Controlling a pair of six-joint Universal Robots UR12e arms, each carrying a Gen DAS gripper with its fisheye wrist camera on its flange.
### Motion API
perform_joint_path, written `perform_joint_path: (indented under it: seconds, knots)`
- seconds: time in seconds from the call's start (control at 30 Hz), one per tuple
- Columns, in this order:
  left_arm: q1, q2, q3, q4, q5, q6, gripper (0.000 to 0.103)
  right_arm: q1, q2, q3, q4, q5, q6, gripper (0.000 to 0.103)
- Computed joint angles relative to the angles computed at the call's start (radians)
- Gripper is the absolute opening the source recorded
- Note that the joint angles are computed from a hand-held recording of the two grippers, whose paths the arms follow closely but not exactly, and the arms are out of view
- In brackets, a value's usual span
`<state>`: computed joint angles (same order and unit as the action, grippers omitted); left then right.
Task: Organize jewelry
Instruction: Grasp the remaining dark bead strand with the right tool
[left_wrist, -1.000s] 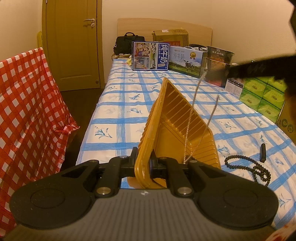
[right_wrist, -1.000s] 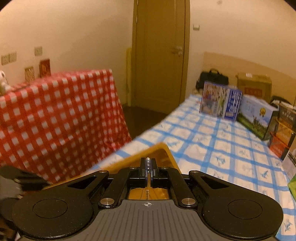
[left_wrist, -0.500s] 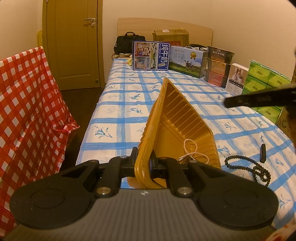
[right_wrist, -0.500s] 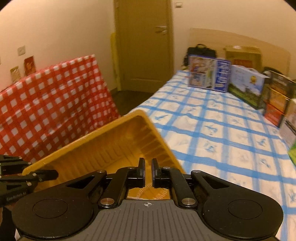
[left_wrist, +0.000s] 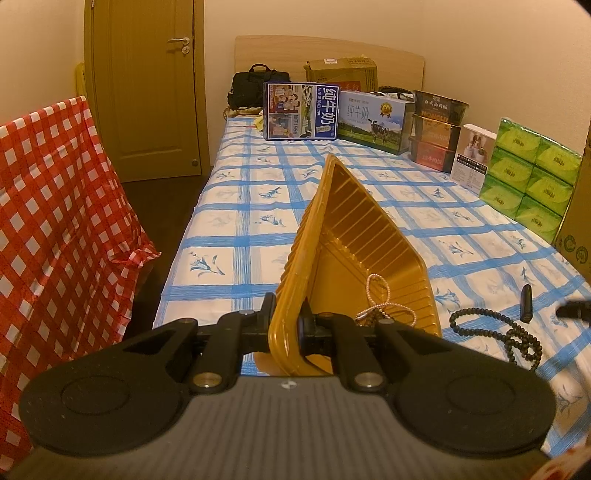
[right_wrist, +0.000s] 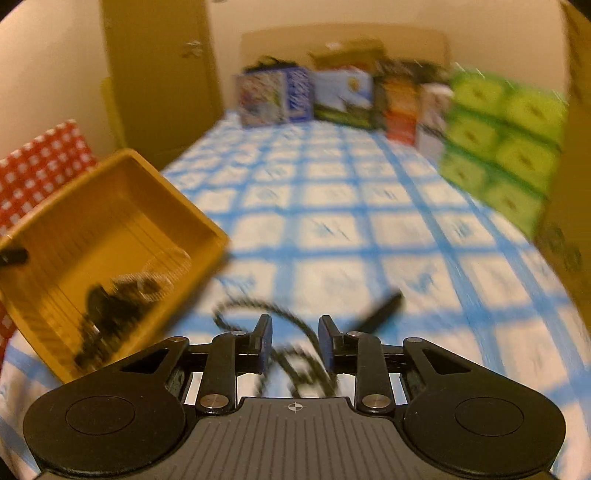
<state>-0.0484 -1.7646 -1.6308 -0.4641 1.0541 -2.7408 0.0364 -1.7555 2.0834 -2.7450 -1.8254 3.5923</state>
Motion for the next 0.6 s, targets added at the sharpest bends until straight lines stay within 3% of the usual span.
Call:
perform_joint_path:
  seconds: [0.2, 0.6]
  knots:
    - [0.001, 0.003, -0.001, -0.003, 0.0, 0.008, 0.009, 0.009, -0.03, 0.043, 0.053, -0.021, 0.127, 0.029]
    - [0.003, 0.007, -0.004, -0.005, -0.001, 0.011, 0.009, 0.005, 0.039, 0.029, 0.064, -0.035, 0.055, 0.029]
